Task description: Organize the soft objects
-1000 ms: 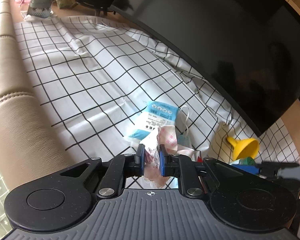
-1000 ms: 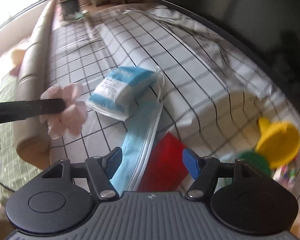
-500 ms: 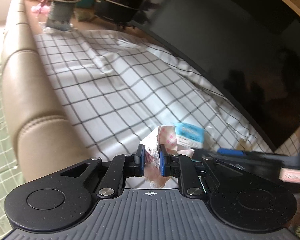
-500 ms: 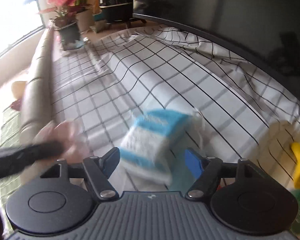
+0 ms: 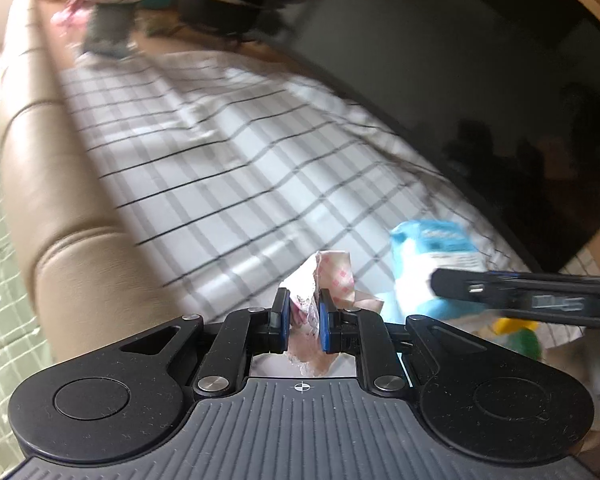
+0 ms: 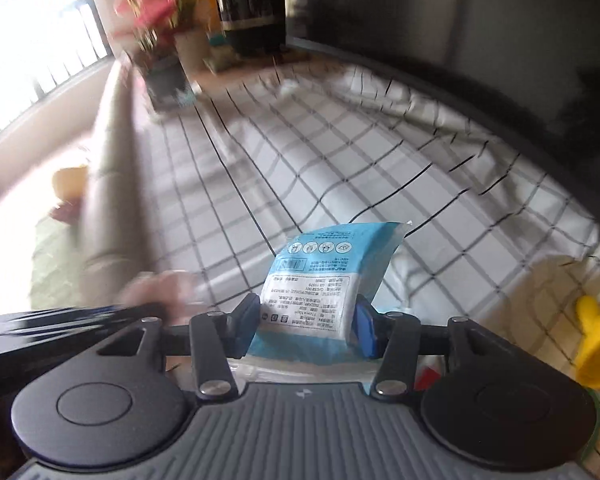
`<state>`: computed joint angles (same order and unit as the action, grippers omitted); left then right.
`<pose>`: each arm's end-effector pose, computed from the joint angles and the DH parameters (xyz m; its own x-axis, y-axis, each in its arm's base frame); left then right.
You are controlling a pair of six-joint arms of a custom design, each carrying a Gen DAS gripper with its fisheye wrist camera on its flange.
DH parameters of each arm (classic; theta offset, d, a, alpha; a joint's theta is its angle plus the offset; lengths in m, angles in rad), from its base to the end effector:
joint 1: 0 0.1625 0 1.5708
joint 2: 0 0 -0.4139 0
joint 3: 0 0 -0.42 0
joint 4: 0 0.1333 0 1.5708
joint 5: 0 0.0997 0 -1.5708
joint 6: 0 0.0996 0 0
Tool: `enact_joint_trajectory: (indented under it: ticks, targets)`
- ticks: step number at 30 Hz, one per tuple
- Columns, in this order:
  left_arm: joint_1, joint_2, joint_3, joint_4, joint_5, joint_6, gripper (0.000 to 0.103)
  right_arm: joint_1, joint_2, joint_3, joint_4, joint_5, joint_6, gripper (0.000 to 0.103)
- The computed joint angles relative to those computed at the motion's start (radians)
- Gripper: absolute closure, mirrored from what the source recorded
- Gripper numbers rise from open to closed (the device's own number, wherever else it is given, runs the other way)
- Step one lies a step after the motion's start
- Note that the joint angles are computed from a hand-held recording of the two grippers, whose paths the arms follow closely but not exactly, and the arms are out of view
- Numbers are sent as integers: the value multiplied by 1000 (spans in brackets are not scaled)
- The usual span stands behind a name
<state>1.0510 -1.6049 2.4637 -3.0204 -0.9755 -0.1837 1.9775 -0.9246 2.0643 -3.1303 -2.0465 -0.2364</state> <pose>-0.0291 -0.4316 0.2452 -0.9344 0.0061 -0.3561 0.2460 0.7343 -0.6327 0.2988 -0.4722 0.0712 -0.7809 -0.3716 0.5020 -0.5597 0.7731 -0.2983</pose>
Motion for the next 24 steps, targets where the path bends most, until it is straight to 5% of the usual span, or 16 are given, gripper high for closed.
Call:
enact_joint_trajectory:
  ticks: [5, 15, 24]
  targets:
    - [-81, 24, -14, 31, -49, -54, 86, 0, -234, 133, 6, 5, 4, 54]
    - [-282, 214, -91, 37, -125, -141, 86, -49, -700, 382, -80, -159, -124, 54]
    - [-437, 545, -259, 13, -303, -171, 86, -263, -1100, 565, -208, -172, -315, 54]
